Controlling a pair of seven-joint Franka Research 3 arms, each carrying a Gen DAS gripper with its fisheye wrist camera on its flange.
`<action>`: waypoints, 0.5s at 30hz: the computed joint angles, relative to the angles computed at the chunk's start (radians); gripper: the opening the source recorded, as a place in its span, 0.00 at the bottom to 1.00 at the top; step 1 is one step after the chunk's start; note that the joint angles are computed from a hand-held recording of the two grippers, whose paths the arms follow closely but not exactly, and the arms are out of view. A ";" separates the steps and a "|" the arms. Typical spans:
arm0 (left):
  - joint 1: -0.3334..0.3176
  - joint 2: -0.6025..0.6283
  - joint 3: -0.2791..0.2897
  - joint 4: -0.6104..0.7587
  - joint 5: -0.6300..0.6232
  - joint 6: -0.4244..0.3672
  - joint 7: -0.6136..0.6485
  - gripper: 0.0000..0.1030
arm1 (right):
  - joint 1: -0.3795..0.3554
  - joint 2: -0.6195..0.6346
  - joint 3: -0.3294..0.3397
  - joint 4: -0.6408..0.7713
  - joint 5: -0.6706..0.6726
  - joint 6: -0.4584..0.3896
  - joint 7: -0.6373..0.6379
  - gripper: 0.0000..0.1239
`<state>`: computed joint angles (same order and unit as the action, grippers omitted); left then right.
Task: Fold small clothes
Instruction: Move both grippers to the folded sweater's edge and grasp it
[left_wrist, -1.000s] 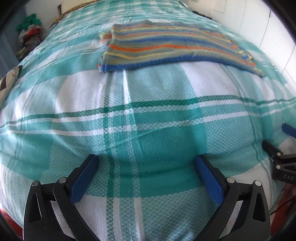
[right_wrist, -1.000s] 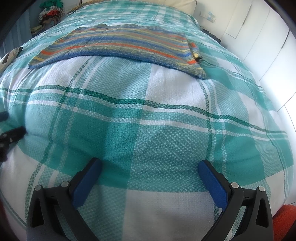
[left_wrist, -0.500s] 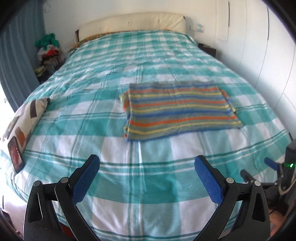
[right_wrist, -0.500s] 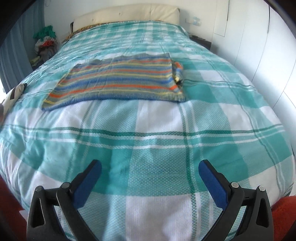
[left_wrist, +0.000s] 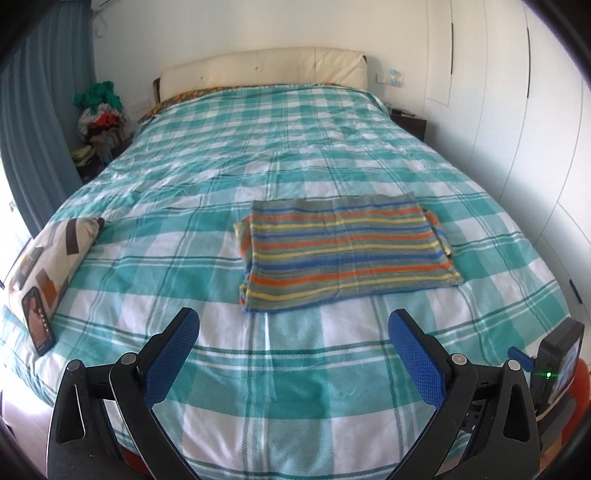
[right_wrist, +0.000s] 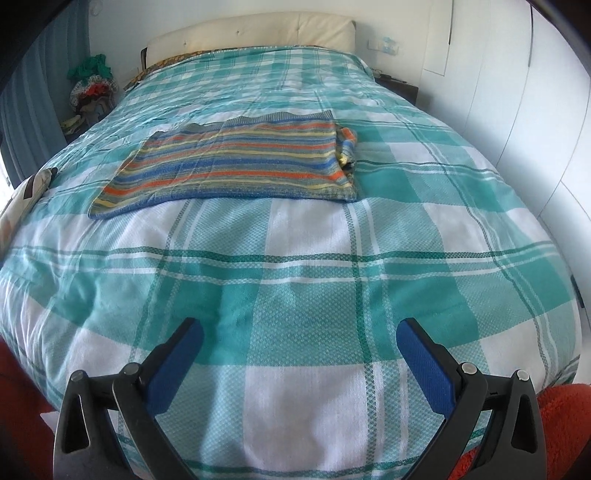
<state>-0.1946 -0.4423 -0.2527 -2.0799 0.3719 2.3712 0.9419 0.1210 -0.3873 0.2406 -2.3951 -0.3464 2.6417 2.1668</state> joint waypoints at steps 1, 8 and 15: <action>0.002 -0.001 -0.002 0.001 0.003 0.000 -0.003 0.99 | 0.001 0.000 0.000 0.000 -0.001 0.001 -0.002 0.83; 0.010 0.006 -0.011 0.002 0.029 -0.007 -0.015 0.99 | 0.012 0.009 -0.001 0.003 0.005 -0.002 -0.015 0.83; -0.062 0.021 0.020 -0.094 0.007 0.073 0.134 0.99 | 0.000 0.012 -0.030 0.024 0.023 0.001 -0.023 0.83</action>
<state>-0.2565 -0.4213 -0.2330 -2.1737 0.3794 2.4440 1.0759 0.1208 -0.3756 0.2101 -2.3715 -0.3231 2.6430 2.1435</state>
